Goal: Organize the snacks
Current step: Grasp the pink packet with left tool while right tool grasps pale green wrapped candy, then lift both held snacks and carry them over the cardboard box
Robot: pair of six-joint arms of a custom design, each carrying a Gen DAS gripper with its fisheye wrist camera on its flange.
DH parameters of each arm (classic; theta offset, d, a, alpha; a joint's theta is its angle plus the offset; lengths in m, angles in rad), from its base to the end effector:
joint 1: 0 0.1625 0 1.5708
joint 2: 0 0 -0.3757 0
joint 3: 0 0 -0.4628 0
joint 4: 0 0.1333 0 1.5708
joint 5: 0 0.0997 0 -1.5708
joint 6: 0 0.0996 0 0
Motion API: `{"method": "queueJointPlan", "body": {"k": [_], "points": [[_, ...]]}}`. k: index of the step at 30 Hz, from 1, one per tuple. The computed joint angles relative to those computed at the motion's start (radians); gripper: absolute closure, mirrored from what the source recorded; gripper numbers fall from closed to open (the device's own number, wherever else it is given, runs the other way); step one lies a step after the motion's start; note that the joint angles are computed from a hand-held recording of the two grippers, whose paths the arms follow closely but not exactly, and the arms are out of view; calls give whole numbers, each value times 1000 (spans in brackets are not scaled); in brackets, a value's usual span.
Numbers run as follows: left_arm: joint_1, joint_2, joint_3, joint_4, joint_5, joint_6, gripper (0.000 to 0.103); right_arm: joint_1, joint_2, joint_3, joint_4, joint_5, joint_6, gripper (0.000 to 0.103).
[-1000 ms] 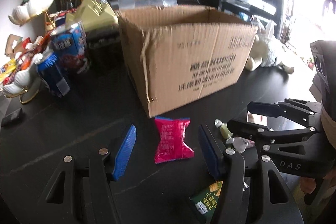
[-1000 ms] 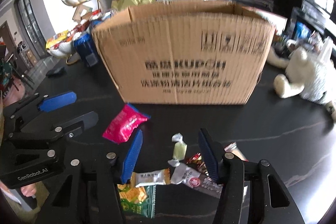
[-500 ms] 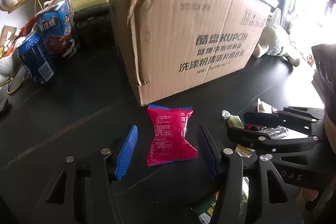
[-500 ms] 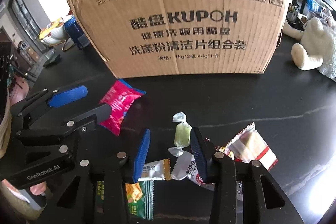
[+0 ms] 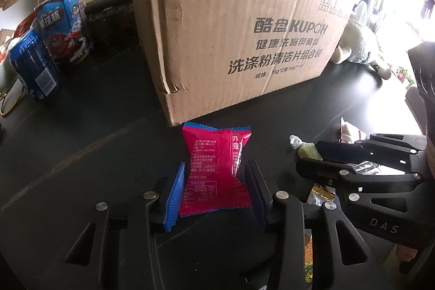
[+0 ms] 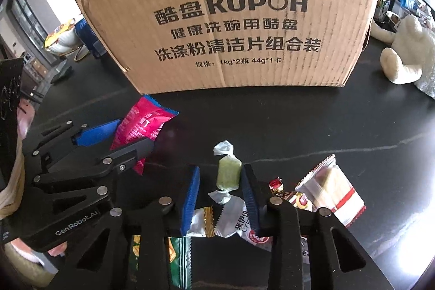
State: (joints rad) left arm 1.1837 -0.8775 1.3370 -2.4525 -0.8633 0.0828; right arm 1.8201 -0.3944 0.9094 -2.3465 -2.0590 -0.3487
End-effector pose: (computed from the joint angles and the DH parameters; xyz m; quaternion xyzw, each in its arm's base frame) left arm -0.1099 -0.7941 0.2180 0.1429 0.9090 -0.2456 0.3050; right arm 0.2982 -0.8204 0.0196 0.2534 -0.9287 0.1141 0.2456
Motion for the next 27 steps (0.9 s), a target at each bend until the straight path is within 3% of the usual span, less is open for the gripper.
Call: {"method": "queueJointPlan", "body": {"k": [6, 15, 27], "points": [[-4, 0, 8, -19, 11, 19, 66, -2, 11, -15, 5, -6, 2, 84], [-18, -14, 24, -34, 22, 18, 67, 3, 0, 3, -31, -4, -15, 84], [-68, -66, 71, -78, 55, 1, 67, 5, -117, 133, -135, 56, -74, 84]]}}
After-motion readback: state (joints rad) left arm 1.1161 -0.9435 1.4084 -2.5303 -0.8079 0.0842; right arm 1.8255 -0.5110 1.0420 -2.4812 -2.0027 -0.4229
